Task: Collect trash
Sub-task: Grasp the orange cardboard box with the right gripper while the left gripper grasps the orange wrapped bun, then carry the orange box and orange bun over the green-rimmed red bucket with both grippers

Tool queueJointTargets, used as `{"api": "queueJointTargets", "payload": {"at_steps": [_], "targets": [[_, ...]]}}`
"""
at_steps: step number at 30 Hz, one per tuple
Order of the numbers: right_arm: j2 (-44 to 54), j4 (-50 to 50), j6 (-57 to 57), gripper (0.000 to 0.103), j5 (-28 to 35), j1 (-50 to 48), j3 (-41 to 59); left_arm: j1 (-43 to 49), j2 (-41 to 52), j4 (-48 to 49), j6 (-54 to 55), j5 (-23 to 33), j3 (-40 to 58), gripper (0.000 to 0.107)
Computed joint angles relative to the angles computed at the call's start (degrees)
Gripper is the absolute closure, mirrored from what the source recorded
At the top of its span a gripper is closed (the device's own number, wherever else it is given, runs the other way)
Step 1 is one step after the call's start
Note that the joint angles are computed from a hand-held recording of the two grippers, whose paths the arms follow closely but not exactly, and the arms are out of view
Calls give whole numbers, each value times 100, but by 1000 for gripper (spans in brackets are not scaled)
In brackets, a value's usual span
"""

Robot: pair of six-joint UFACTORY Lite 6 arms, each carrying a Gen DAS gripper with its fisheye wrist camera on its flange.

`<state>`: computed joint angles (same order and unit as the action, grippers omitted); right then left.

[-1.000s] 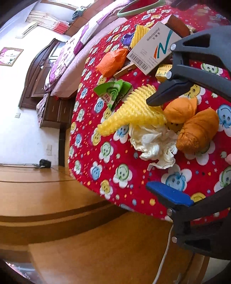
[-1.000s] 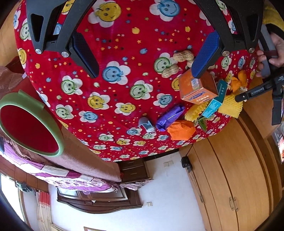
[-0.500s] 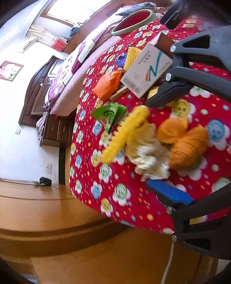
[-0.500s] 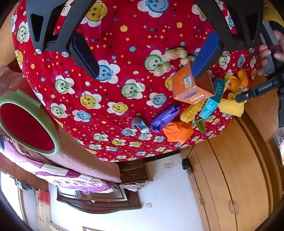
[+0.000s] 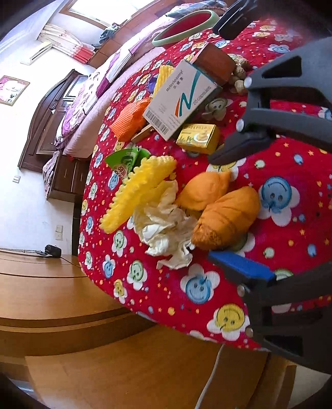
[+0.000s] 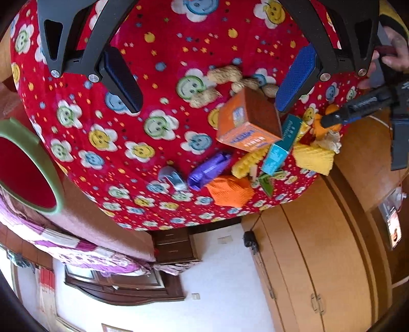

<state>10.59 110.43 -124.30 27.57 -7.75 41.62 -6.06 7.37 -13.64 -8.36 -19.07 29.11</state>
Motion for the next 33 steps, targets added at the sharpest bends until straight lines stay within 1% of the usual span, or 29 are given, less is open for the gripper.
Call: {"api": "queueJointTargets", "payload": {"at_steps": [2,5,9,11,13,15,16,19,23,25,26,29,33], "targets": [[100,54,-57,0,-25,134,101,-25,162,-135,88,16,121,52],[387,-77,80,0,-30,293,359,-95,231,-468,298,-49,148,59],[807,-609,646,0,-34,467,802,-73,75,-118,-150,-71,18,65],[947,-827,874,1,13,523,954,-95,-52,-12,-336,-75,-77,67],[1075,-1102,1171,6,148,508,1090,-170,-240,-35,-427,-116,-234,67],[1204,-1335,1400,30,288,483,1215,-277,-470,-201,-388,-139,-396,68],[1278,-1444,1485,36,327,476,1287,-335,-583,-339,-318,-123,-454,68],[1331,-1561,1481,38,552,393,1307,-487,-899,-685,-198,-69,-611,68],[998,-1373,1141,38,744,246,969,-706,-1289,-1143,-36,55,-760,68],[789,-1414,1106,38,861,103,804,-863,-1443,-1608,291,82,-788,68],[671,-1452,1110,38,911,18,723,-998,-1517,-2061,669,94,-776,68],[360,-1625,1164,38,1070,-277,539,-1269,-1654,-2843,1281,88,-763,68],[30,-2018,1368,38,1338,-778,409,-1786,-1870,-4307,2507,-40,-679,68]]}}
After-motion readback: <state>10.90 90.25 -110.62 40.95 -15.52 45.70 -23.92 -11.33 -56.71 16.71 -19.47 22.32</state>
